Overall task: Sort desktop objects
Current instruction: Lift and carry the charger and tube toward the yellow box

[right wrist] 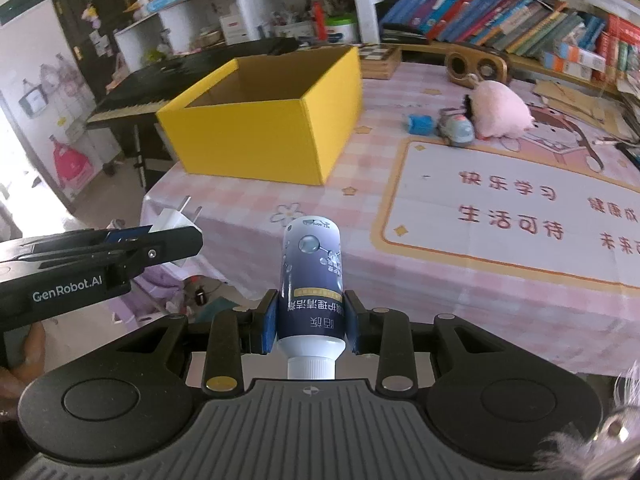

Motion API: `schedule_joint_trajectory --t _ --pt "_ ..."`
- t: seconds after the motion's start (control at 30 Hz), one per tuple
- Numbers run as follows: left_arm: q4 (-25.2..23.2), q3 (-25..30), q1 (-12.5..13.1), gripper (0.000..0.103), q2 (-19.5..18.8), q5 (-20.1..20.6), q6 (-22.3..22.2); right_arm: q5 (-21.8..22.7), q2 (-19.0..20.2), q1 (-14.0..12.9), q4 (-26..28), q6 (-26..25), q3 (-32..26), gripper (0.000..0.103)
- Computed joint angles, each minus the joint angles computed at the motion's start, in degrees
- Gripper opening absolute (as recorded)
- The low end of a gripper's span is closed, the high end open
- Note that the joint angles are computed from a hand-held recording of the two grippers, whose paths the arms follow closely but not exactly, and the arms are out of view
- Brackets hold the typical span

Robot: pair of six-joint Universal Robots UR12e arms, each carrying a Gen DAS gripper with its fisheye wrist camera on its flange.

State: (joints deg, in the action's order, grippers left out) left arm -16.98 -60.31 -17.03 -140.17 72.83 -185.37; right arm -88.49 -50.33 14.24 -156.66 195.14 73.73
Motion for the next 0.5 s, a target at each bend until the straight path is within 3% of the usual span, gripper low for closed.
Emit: schedule_joint_trajectory --t 0.5 --pt "3.4 -4.0 1.3 0.024 2.0 3.6 -3.5 3.8 2.5 1.1 2.5 -4.3 -4.7 0.031"
